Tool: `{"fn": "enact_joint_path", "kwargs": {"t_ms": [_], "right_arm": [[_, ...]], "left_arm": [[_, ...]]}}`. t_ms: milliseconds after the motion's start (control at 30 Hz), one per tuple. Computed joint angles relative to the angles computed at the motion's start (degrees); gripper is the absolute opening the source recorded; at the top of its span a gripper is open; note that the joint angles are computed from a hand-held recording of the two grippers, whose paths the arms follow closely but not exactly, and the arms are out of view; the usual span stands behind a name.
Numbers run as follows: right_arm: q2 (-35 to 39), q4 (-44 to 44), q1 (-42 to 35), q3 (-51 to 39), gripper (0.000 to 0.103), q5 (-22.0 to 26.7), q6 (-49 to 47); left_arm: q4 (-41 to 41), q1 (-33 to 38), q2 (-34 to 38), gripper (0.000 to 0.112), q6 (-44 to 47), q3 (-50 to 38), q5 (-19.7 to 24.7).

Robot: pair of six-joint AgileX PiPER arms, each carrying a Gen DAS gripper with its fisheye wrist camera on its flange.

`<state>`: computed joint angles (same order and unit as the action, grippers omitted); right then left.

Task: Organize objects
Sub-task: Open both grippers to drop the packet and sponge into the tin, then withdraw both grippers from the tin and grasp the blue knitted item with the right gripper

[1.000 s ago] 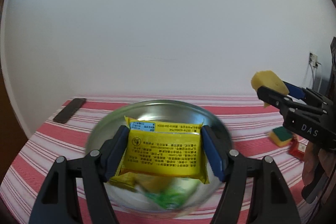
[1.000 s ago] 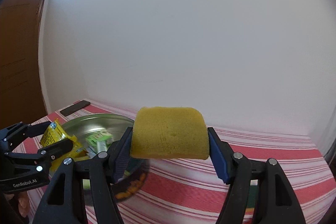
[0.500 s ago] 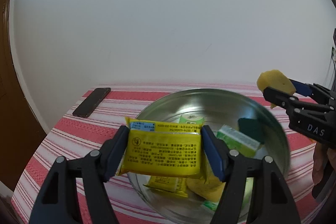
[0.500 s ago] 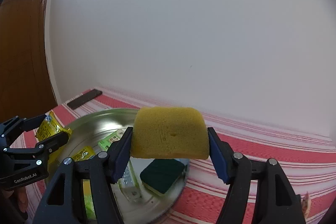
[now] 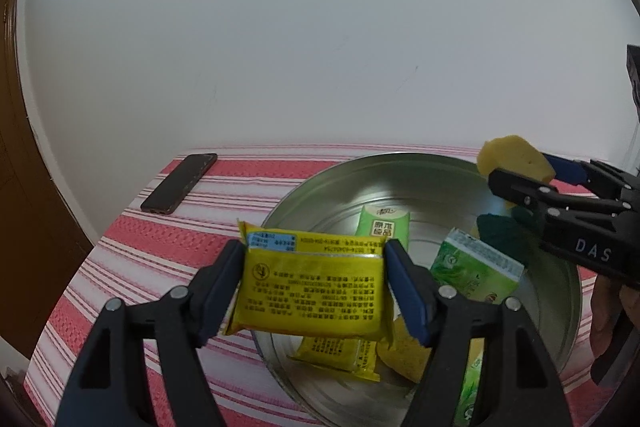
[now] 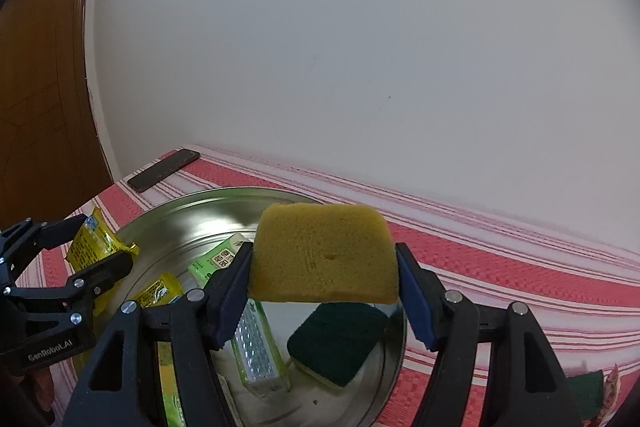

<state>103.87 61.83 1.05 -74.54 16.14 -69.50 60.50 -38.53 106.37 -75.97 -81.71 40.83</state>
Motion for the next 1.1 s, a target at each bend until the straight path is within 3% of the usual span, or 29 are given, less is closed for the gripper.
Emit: {"fn": "enact_joint_path", "kwargs": {"t_ms": [100,167,333,467,633,733,867,1033,1100], "right_arm": [[1.2,-3.8,0.2,-1.7,0.074,1.6,3.9],[0.7,-2.7,0.3,-0.7,0.083,0.4,3.0],[-0.4,7.3,-1.8,1.9,0.083,0.8,-3.3],[-3.4,5.2,-3.2,6.1,0.083,-2.5,0.6],[-11.6,14.3,-11.2,15.9,0.083,0.0,-10.3],[-17.2,19.5,-19.3,22.5,0.083,3.2,-17.3],[-23.1,23.8,-31.2,29.7,0.083,3.0,-25.0],[-23.8,22.2,-42.2,32.3,0.083,0.4,-27.8],[-22.7,18.0,-46.6,31.3,0.083,2.6,-24.6]], "left_arm": [[0.5,-0.3,-0.3,0.082,-1.3,0.5,0.7],[1.8,-0.7,-0.9,0.093,-3.1,1.3,1.1],[5.4,-3.4,-1.9,0.097,-8.0,2.8,3.8],[8.0,-6.4,-3.4,0.097,-12.8,4.8,4.1],[10.5,-11.8,-2.8,0.101,-15.5,3.4,4.1],[9.7,-15.3,0.1,0.103,-15.1,-0.5,2.7],[4.4,-19.5,6.7,0.103,-8.5,-9.6,0.8],[-6.6,-23.0,16.9,0.102,4.5,-25.3,1.0],[-10.9,-24.1,20.6,0.102,9.6,-31.3,2.3]]}}
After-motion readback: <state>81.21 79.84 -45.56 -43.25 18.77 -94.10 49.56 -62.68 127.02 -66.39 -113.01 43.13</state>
